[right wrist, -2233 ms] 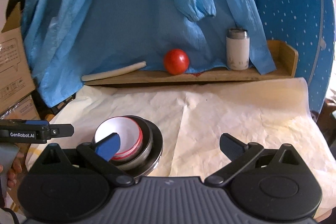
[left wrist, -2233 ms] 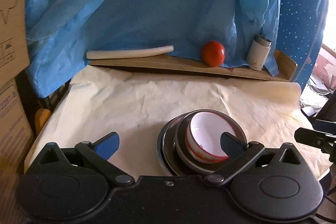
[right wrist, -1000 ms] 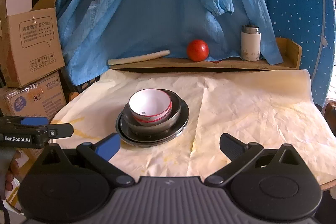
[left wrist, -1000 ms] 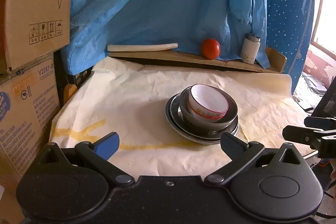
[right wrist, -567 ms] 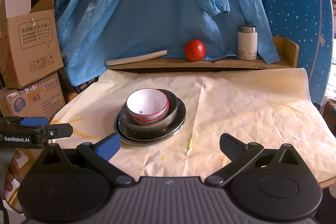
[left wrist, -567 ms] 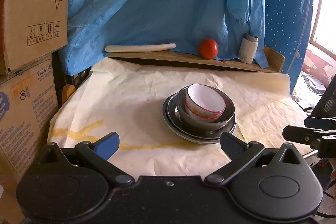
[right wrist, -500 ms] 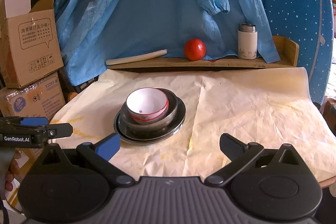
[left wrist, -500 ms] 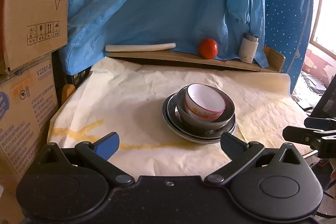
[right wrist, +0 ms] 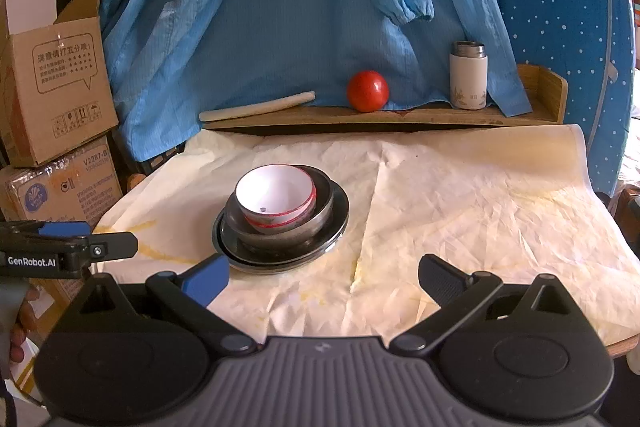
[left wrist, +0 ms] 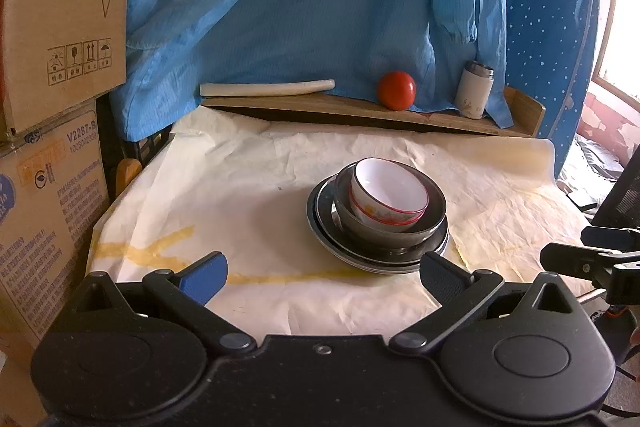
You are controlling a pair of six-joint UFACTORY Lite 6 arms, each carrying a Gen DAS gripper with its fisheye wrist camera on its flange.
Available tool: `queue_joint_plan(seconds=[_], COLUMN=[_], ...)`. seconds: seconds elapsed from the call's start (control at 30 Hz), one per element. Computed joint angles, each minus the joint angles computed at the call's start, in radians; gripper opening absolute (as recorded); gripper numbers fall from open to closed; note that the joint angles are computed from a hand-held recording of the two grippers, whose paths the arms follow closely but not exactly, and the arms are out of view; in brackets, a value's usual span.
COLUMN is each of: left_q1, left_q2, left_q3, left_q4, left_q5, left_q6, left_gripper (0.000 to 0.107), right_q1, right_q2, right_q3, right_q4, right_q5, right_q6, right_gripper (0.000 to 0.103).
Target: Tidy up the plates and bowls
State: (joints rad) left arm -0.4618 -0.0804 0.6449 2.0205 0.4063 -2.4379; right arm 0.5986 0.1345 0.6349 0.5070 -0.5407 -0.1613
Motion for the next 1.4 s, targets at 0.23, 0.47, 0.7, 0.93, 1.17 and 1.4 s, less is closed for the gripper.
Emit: queue_joint_plan(seconds=[0.23, 0.47, 0.7, 0.93, 1.17, 1.4], left_q1=[0.005, 0.008, 0.01, 0.013, 0.015, 0.012], left_q2=[0.018, 0.033, 0.038, 0.044, 0.047, 0.062], left_q3=[0.017, 0.031, 0.036, 0.04, 0.042, 0.058], left_q4=[-0.013, -0.028, -0.029, -0.031, -0.029, -0.088], left_q5=[-0.007, -0.011, -0.012, -0.016, -0.018, -0.017], left_q6=[0.015, 0.028, 0.028, 0.031, 0.031, 0.095], left_gripper=[0.102, 0.102, 0.102, 0.102, 0.102, 0.102], right_q1=[-0.008, -0.024, -0.027, -0.028, -0.029, -0.029], right_q2=[0.003, 0.013, 0.016, 0.021, 0.028, 0.031], right_q3=[-0.001, 0.011, 0.019, 0.026, 0.031, 0.034], right_q4=[-0.017, -0.039, -0.041, -0.042, -0.043, -0.032], right_q5=[0.001, 0.012, 0.02, 0.024, 0.024, 0.025], right_q6=[0.011, 0.022, 0.021, 0.02, 0.023, 0.017], right_gripper=[0.103, 0.103, 0.103, 0.103, 0.103, 0.103])
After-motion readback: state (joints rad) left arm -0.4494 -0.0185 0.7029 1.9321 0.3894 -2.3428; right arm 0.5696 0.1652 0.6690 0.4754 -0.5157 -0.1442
